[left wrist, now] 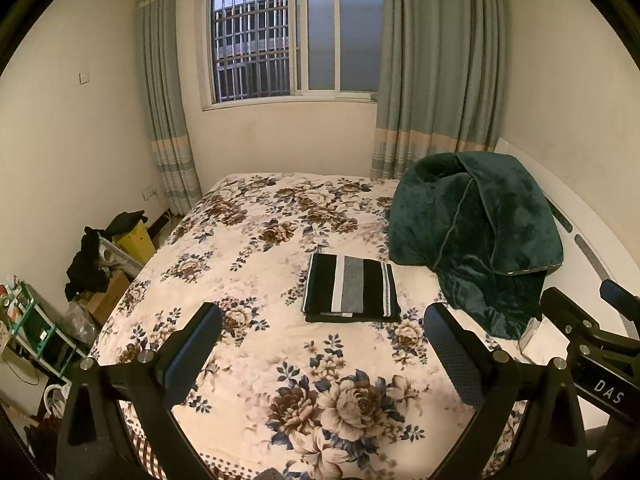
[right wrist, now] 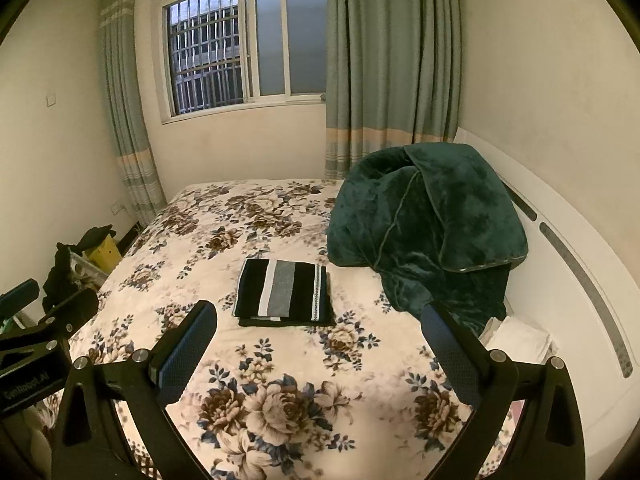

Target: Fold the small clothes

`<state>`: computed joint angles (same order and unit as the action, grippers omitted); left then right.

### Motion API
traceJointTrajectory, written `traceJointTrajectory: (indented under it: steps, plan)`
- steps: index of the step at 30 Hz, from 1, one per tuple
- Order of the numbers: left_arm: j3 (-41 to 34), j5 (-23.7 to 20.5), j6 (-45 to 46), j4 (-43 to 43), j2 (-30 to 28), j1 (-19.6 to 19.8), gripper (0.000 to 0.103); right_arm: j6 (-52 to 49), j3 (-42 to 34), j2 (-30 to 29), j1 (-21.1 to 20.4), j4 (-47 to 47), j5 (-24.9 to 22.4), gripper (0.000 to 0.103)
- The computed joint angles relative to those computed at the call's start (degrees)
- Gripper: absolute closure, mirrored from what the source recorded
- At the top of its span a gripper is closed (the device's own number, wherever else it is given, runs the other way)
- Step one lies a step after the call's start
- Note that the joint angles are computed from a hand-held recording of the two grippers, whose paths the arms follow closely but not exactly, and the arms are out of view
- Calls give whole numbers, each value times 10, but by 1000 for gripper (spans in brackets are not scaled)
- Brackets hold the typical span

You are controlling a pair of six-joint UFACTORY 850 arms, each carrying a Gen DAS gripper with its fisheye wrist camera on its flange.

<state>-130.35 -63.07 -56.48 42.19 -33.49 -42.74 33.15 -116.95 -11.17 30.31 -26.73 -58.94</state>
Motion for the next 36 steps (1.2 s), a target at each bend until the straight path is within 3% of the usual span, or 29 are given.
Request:
traceJointTrajectory:
  steps: [36]
  plan:
    - [23, -7, -29, 19, 13, -12, 0, 22, 26, 15, 11, -15, 5, 0]
